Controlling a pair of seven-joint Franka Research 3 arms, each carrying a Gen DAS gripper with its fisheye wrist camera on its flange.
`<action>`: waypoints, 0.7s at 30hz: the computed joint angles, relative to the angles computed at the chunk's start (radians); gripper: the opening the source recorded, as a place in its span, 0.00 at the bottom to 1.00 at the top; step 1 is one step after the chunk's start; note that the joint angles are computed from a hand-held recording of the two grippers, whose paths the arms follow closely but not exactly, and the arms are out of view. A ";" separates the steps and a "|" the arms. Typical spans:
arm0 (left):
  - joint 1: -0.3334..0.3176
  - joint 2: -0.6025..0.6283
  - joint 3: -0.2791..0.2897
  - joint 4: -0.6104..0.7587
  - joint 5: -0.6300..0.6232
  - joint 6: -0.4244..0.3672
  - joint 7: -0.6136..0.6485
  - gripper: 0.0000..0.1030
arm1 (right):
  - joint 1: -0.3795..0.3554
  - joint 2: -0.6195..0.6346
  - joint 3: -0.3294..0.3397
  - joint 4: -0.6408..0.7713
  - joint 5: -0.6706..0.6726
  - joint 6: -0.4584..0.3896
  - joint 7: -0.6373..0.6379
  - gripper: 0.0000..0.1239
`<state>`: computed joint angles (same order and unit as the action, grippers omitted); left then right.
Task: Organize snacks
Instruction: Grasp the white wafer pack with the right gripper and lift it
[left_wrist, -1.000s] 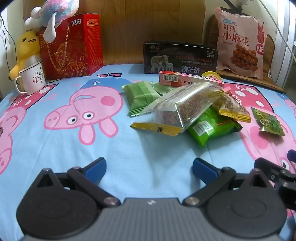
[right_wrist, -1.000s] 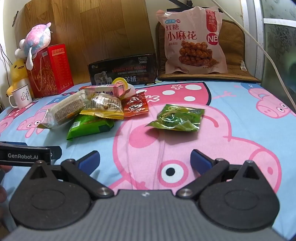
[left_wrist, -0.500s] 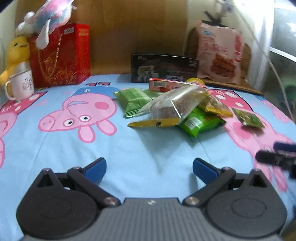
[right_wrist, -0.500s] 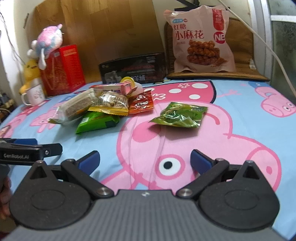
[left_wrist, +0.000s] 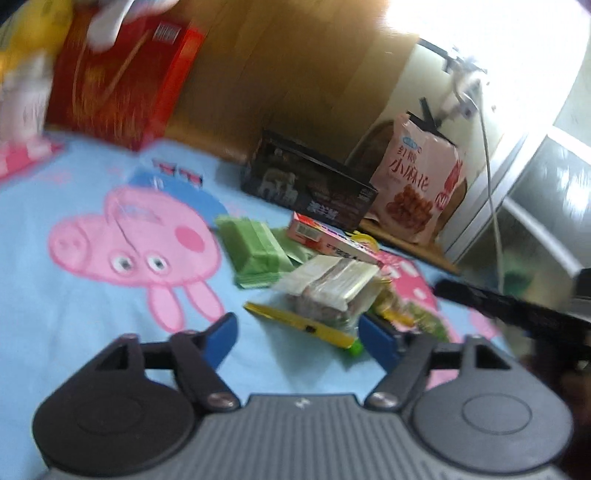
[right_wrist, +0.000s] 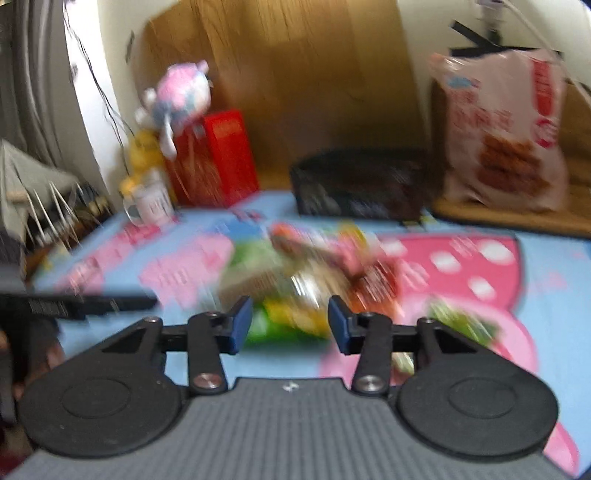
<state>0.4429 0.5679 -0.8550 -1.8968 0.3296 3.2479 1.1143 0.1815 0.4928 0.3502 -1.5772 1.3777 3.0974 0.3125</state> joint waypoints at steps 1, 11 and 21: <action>0.024 0.030 -0.033 0.009 -0.005 -0.010 -0.002 0.62 | 0.037 0.036 -0.052 0.049 -0.096 -0.030 0.117 0.38; 0.156 0.172 -0.187 0.006 -0.009 -0.012 0.054 0.52 | 0.024 0.085 -0.054 0.075 -0.400 -0.320 0.447 0.23; 0.226 0.227 -0.263 0.050 0.055 -0.151 0.131 0.62 | 0.089 -0.080 -0.054 -0.186 -0.340 -0.151 0.139 0.44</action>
<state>0.6685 0.7944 -1.1175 -1.8463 0.3849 3.0967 1.2450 0.2700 0.4128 0.2959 -1.7636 1.0381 2.9466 0.4518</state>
